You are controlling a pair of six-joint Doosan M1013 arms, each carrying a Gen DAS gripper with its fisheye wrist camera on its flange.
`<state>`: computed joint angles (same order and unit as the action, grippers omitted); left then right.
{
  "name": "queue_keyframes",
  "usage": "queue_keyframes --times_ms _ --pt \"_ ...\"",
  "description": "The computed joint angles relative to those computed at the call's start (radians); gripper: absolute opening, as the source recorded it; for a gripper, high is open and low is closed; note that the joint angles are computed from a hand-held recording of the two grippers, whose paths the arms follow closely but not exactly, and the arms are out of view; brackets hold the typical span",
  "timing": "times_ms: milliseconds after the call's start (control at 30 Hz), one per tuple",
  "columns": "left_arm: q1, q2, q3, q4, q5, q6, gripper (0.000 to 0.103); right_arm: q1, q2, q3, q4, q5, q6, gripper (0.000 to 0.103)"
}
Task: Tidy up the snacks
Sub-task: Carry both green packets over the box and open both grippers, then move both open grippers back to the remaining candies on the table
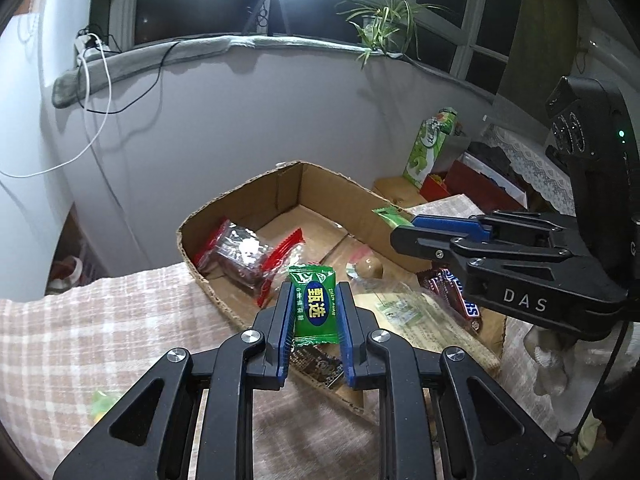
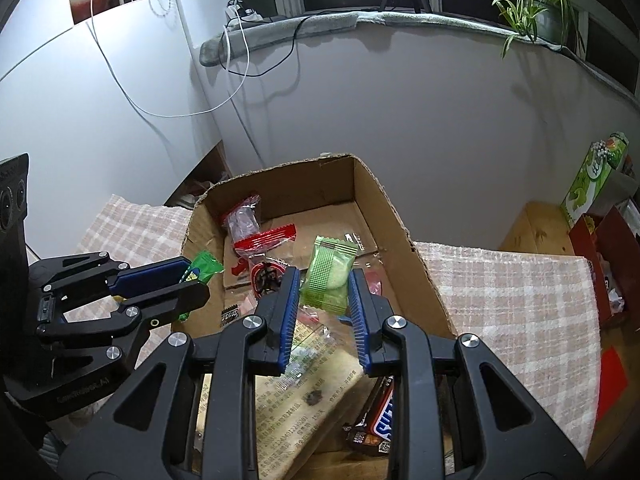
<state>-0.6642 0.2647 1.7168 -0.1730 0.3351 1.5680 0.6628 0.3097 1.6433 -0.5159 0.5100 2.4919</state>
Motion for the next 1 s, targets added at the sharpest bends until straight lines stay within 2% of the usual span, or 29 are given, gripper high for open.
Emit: queue_keyframes --times_ms 133,200,233,300,333,1000 --pt "-0.003 0.002 -0.001 0.000 0.001 0.004 0.020 0.004 0.001 -0.003 -0.015 0.012 0.008 0.036" --pt "-0.004 0.002 -0.002 0.005 0.004 0.002 0.022 0.009 0.000 -0.004 -0.041 0.020 0.030 0.054" --pt "-0.006 0.002 -0.003 0.021 0.006 -0.015 0.024 0.010 -0.001 -0.004 -0.053 0.022 0.041 0.056" --pt "-0.007 0.002 -0.004 0.032 0.006 -0.029 0.043 0.014 -0.002 -0.004 -0.073 0.028 0.058 0.056" --pt "-0.008 0.000 -0.002 0.039 -0.001 -0.037 0.044 0.015 -0.003 -0.005 -0.076 0.032 0.060 0.056" --pt "-0.009 -0.056 0.050 0.080 -0.032 -0.084 0.044 0.061 -0.034 0.006 -0.142 0.062 0.151 0.056"
